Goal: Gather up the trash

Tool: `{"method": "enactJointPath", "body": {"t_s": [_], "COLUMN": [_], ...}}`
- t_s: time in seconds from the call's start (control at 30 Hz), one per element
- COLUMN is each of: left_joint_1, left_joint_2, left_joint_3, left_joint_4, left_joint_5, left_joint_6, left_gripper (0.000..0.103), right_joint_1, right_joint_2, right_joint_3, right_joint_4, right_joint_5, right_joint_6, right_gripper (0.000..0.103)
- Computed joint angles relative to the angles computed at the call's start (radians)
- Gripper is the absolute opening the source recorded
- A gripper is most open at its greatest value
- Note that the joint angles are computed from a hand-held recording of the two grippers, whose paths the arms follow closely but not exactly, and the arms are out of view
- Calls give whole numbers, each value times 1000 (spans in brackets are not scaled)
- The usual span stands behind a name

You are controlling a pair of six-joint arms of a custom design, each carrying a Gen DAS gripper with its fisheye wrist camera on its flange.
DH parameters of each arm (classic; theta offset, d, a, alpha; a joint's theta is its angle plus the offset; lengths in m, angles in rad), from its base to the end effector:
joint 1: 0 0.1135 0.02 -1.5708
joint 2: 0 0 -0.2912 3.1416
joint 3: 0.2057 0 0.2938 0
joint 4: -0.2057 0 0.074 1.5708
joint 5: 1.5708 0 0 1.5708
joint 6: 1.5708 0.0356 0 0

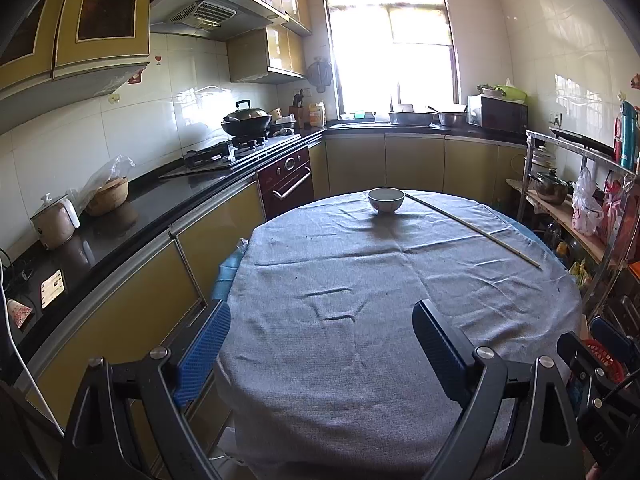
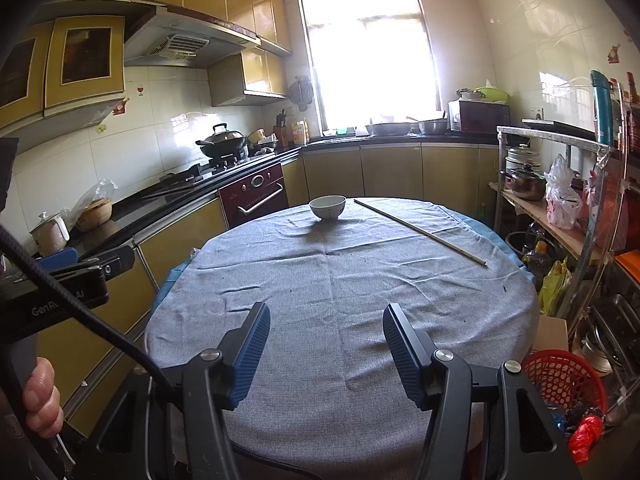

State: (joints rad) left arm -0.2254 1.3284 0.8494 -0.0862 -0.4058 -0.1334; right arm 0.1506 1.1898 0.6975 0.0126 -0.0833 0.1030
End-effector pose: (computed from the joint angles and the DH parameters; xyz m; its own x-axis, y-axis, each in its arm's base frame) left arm 0.3181 -0.0585 0.2597 -0.5015 -0.0104 -0.8651 -0.1879 0.9774 0.0972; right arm 0.2869 0.0465 0.2502 -0.4767 0.0313 -0.8785 -0.1744 0.9761 0.1294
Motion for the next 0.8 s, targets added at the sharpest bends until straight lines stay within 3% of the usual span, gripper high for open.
{"method": "enactJointPath", "body": {"t_s": [0.8], "left_joint_1": [-6], "left_joint_2": [1], "left_joint_3": [3], "left_joint_4": [-10], "left_joint_5": [-2], "left_joint_6": [-2], "left_gripper": [92], "right_joint_1": [-4], "right_joint_2": [3], "right_joint_3": [2], "right_joint_4": [-4], "right_joint_5": [-6], "right_joint_6": [1], "right_gripper": [63]}}
